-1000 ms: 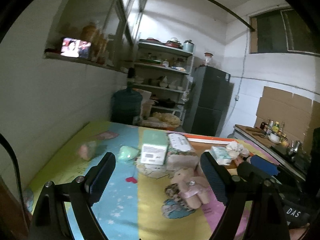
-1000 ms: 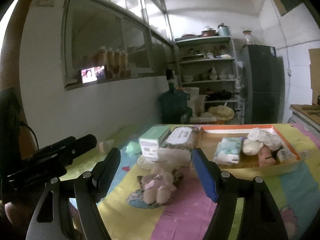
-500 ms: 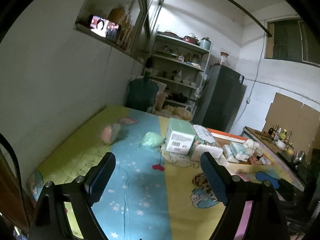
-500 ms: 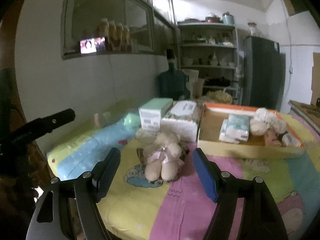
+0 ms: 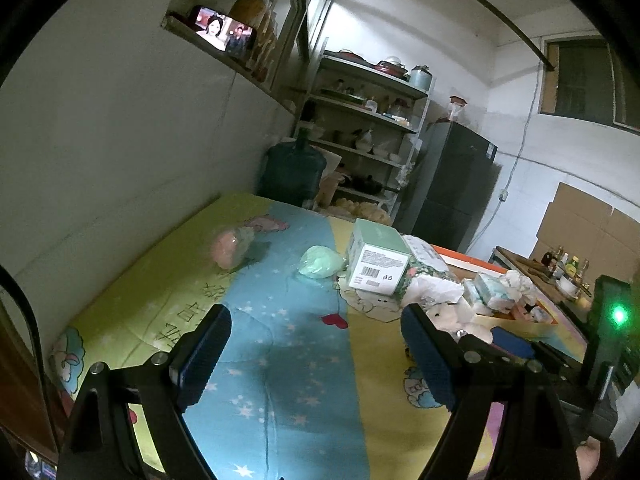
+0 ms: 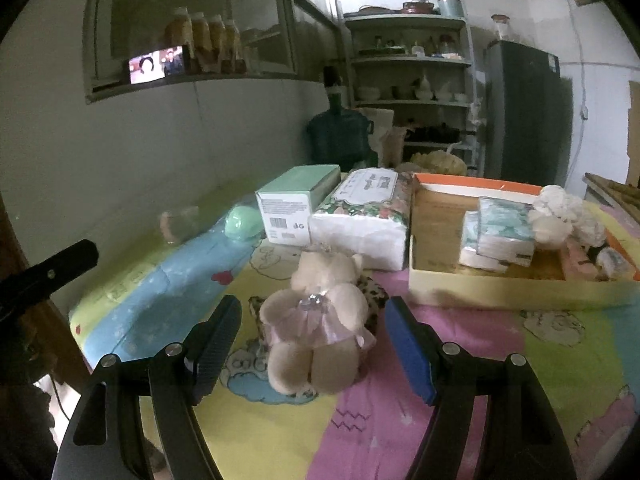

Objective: Organize soft objects
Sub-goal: 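Grasp the cream teddy bear with pink bow with the right gripper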

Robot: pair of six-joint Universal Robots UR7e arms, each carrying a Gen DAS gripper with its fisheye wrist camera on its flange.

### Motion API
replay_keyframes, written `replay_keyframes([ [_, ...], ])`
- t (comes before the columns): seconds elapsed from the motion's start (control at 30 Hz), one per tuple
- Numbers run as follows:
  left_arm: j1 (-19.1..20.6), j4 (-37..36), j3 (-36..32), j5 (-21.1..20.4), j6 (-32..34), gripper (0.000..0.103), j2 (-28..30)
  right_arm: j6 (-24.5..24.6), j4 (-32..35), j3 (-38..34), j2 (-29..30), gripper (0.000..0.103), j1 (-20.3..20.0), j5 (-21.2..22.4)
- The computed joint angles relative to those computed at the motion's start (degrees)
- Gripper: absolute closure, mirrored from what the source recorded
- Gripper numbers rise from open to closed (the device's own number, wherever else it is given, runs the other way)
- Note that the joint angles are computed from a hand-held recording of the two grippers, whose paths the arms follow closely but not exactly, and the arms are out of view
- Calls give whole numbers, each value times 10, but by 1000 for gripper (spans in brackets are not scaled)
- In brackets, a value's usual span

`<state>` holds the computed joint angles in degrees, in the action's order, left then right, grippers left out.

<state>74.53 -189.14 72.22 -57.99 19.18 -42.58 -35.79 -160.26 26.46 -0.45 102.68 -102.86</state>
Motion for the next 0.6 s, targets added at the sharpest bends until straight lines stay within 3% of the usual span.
replay_keyframes([
  [0.23,3,13,-5,1,-6,16,4,-20,79,-142,76,27,7,-52],
  [0.27,4,12,-3,1,-6,16,4,-21,93,-168,90,29,7,-58],
  [0.3,4,12,-3,1,-6,16,4,-20,106,-190,101,41,7,-63],
  [0.33,3,13,-4,2,-6,16,5,-15,107,-189,99,53,6,-61],
  [0.4,3,15,-4,3,-6,16,5,-3,88,-145,75,60,3,-47],
  [0.6,1,26,-5,-3,-6,16,6,5,16,-37,18,66,-1,-14],
])
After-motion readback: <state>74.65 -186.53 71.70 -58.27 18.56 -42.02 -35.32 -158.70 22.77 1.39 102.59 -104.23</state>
